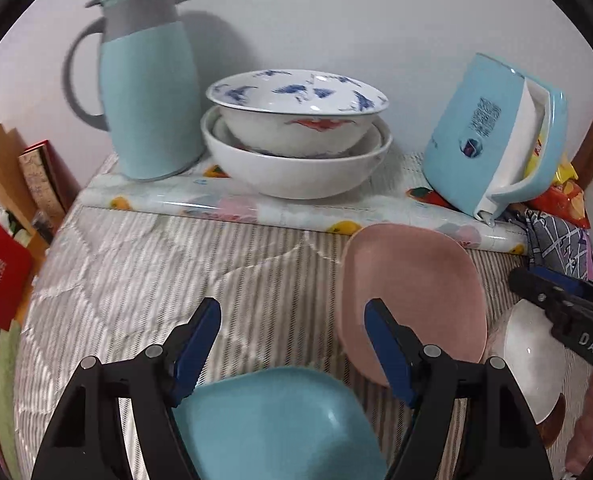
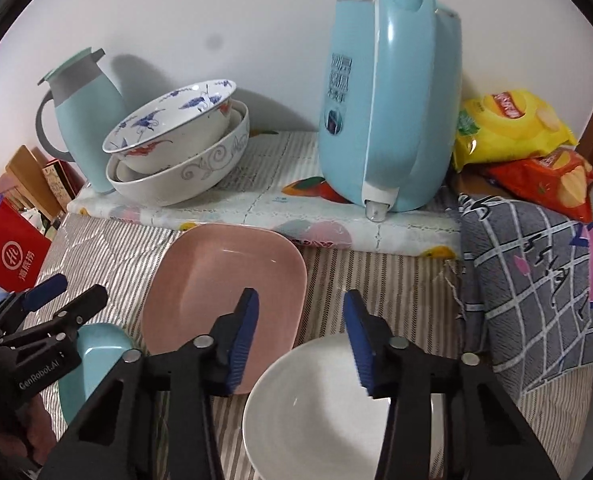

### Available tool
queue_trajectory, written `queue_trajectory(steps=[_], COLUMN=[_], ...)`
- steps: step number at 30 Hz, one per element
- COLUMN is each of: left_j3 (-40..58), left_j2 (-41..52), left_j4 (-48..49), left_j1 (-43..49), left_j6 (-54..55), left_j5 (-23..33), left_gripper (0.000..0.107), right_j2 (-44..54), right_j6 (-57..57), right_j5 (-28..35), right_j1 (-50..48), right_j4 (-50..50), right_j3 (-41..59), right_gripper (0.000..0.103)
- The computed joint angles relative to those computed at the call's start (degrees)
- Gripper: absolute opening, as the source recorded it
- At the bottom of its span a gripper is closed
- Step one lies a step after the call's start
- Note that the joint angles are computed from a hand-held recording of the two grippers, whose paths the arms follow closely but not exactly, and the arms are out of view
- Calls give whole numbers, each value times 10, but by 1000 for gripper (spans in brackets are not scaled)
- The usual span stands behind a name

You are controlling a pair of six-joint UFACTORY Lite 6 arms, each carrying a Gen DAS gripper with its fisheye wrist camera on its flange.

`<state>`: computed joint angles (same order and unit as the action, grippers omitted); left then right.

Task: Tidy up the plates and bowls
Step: 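Move the left tool to the pink square plate and grasp its rim, then carry the pink plate onto the blue plate and open the left tool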

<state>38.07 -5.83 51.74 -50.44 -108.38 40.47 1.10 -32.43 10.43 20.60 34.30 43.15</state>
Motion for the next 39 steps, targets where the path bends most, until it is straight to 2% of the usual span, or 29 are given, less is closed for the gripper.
queue_trajectory(steps=[5, 8, 13, 14, 22, 24, 27, 30, 31, 33, 35, 38, 39], left_j3=[28, 40, 49, 50, 78, 85, 87, 89, 91, 90, 87, 77, 70], left_j2=[52, 79, 107, 110, 165, 179, 195, 209, 215, 220, 218, 200, 190], left_j4=[19, 28, 38, 44, 66, 69, 81, 104, 113, 146, 159, 177, 176], left_j1=[26, 43, 66, 68, 90, 96, 109, 111, 110, 106, 103, 99, 100], left_j6=[10, 17, 20, 15, 13, 11, 1, -20, -30, -64, -79, -100, -99], left_j5=[-40, -65, -97, -100, -140, -147, -174, -189, -188, -187, -188, -185, -185], left_gripper=[66, 55, 47, 43, 34, 27, 18, 10, 10, 9, 8, 7, 7], right_j2=[59, 85, 125, 132, 171, 177, 195, 208, 213, 219, 220, 224, 223], right_j6=[-40, -61, -19, -13, 17, -3, 37, 84, 96, 70, 19, 18, -10], right_j5=[-2, 2, 6, 7, -6, -2, -9, -17, -20, -31, -37, -48, -50], right_j1=[2, 2, 7, 8, 19, 18, 25, 30, 31, 29, 25, 26, 25], right_j4=[40, 59, 16, 11, -14, 9, -32, -80, -91, -61, -12, -8, 23], right_j3=[31, 48, 81, 86, 103, 107, 120, 129, 132, 133, 132, 132, 132], right_gripper=[39, 35, 24, 24, 20, 20, 20, 13, 7, 4, 4, 4, 4])
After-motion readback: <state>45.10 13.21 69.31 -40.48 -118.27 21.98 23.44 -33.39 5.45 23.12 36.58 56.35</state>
